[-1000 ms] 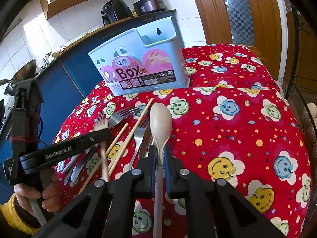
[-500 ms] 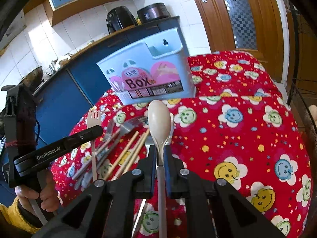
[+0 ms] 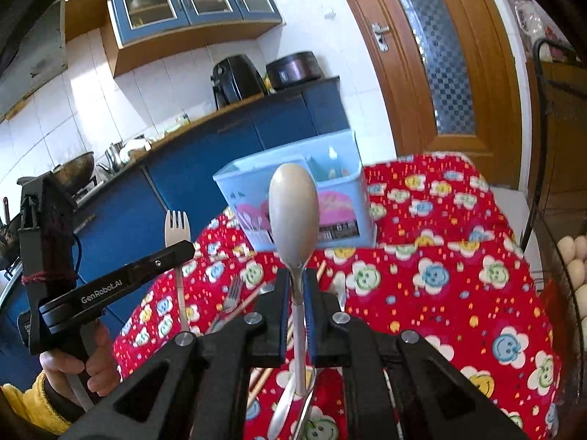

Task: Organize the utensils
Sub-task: 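Lift the fork with the left tool toward the caddy while the right tool carries the spoon there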

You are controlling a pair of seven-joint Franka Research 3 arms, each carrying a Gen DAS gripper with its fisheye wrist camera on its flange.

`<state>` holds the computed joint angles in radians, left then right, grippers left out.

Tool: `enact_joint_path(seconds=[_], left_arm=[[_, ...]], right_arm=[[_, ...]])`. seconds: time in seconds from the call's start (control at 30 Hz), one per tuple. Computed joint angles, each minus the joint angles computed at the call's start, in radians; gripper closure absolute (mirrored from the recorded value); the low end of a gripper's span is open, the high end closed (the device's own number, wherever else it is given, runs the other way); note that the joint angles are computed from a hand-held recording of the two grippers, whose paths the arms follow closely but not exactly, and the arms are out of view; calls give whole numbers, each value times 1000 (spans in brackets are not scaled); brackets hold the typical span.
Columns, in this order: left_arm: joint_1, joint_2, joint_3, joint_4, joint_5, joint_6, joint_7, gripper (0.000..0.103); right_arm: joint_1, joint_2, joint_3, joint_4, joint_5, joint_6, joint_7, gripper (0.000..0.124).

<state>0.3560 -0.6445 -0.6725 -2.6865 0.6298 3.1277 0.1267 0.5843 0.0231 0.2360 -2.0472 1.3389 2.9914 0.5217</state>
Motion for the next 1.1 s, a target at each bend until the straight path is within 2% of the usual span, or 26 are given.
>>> enact_joint_path(seconds=[0.2,0.5,0.57,0.67,0.73,0.83,0.9,0.93,1.0,1.1], left_arm=[[29,-25,16,12,10,24,30,99],[98,-35,15,42,-9,53,99,99],[116,-40,9,47,-16,59,113,99],[132,-40,4,46,-34,74,129,99],[140,-40,-1,43,-48,77,139,99],[143,-34,-7,36,-69,78,147,99],[145,-30,-9,32,-81,83,152,99],[150,-31,-15,29,-86,83,154,99],[160,-37,-30,26,-93,73,156,99],[167,-44,-44,23,-92,60,155,99]], right_arm=[[4,11,4,40,9,40,-17,118],[0,49,18,91,-94,87,47,119],[-4,54,15,87,-154,82,110,119],[-7,67,-6,69,-325,74,299,119],[-17,83,-28,70,-460,17,454,118],[-35,107,-44,74,-597,-36,612,117],[-46,121,-49,77,-662,-60,693,109],[-56,132,-47,86,-673,-83,722,101],[-80,147,-36,96,-658,-117,751,94],[-91,181,-47,127,-703,-188,859,92]])
